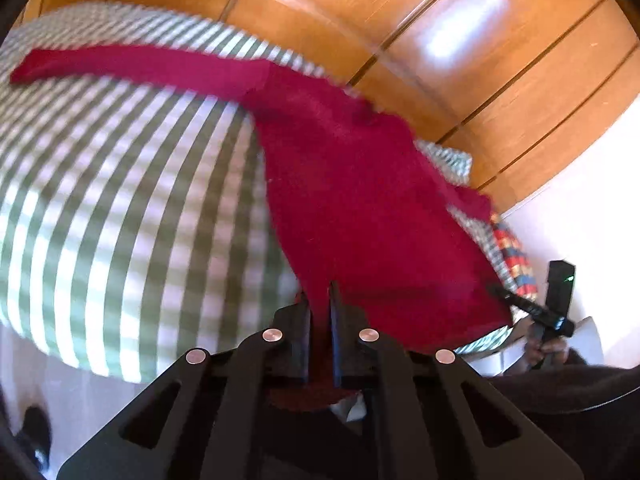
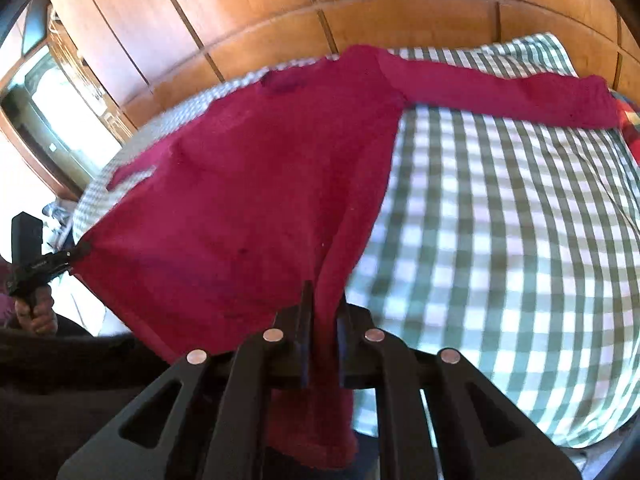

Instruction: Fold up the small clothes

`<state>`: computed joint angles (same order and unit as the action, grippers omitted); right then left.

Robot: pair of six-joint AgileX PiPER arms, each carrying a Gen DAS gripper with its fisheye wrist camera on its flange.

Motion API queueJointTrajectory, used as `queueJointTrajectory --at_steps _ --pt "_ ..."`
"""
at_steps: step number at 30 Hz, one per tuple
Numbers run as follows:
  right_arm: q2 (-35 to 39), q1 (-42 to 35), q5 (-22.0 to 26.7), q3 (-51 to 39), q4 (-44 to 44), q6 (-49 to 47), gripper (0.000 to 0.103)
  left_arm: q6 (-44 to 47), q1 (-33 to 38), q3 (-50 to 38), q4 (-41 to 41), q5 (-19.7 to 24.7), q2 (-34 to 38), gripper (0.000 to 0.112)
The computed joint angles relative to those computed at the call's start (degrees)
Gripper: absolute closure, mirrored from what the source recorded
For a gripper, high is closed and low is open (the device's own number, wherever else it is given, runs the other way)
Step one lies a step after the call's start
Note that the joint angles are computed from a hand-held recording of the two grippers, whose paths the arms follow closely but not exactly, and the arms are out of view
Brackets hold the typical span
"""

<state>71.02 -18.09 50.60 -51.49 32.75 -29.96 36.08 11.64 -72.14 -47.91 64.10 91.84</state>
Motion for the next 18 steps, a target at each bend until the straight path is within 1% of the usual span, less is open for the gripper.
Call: queueJointTrajectory --at_steps 2,4,5,6,7,8,9,10,11,13,16,18 --pt "1.2 1.3 -0.9 2.0 -4.0 2.3 0.095 -3.3 -1.5 1.2 5.1 -0.7 0.8 0.106" --pt "2.2 3.0 -2.3 3.2 -7.2 4.6 0.095 -9.1 -4.0 1.4 13.1 -3.0 2.0 0.108" --pt "2.4 3.6 -3.4 3.9 -7.5 5.1 0.095 -11.5 -4.0 0.9 15.6 -2.3 3.4 0.108" --pt "2.6 3.9 -3.7 3.9 -7.9 5.5 0.092 -12.9 -3.3 0.5 16.0 -1.8 3.7 0.107" --pt "2.8 4.3 -3.1 3.1 -8.5 5.9 0.087 -12.8 -2.2 0.3 15.9 -1.4 3.0 0.107" --pt "2.7 4.6 -2.5 2.4 -9.5 6.4 0.07 -12.1 -1.2 0.2 15.3 -1.6 2.0 0.107" --pt "2.4 5.1 -1.9 1.4 -11.0 7.3 0.039 -10.9 0.0 0.1 13.9 -1.8 0.8 0.107" --pt "2.0 5.6 -1.8 1.0 -11.4 8.1 0.032 -9.3 1.3 -0.7 11.3 -1.7 -0.1 0.107" --pt "1.5 5.0 -1.4 -0.4 -10.8 7.8 0.032 -8.6 1.7 -1.5 9.8 -1.9 -0.4 0.107" --pt "2.1 5.0 -2.3 -2.6 -10.1 7.8 0.032 -8.1 0.1 -4.0 8.7 -3.8 -0.6 0.107" --pt "5.7 7.6 -5.9 -7.1 -7.8 8.3 0.03 -8.1 -4.7 -9.0 7.3 -7.6 2.1 0.107" --pt "10.5 10.1 -9.5 -10.8 -6.5 10.2 0.03 -8.6 -8.5 -12.3 7.1 -9.6 4.2 0.107"
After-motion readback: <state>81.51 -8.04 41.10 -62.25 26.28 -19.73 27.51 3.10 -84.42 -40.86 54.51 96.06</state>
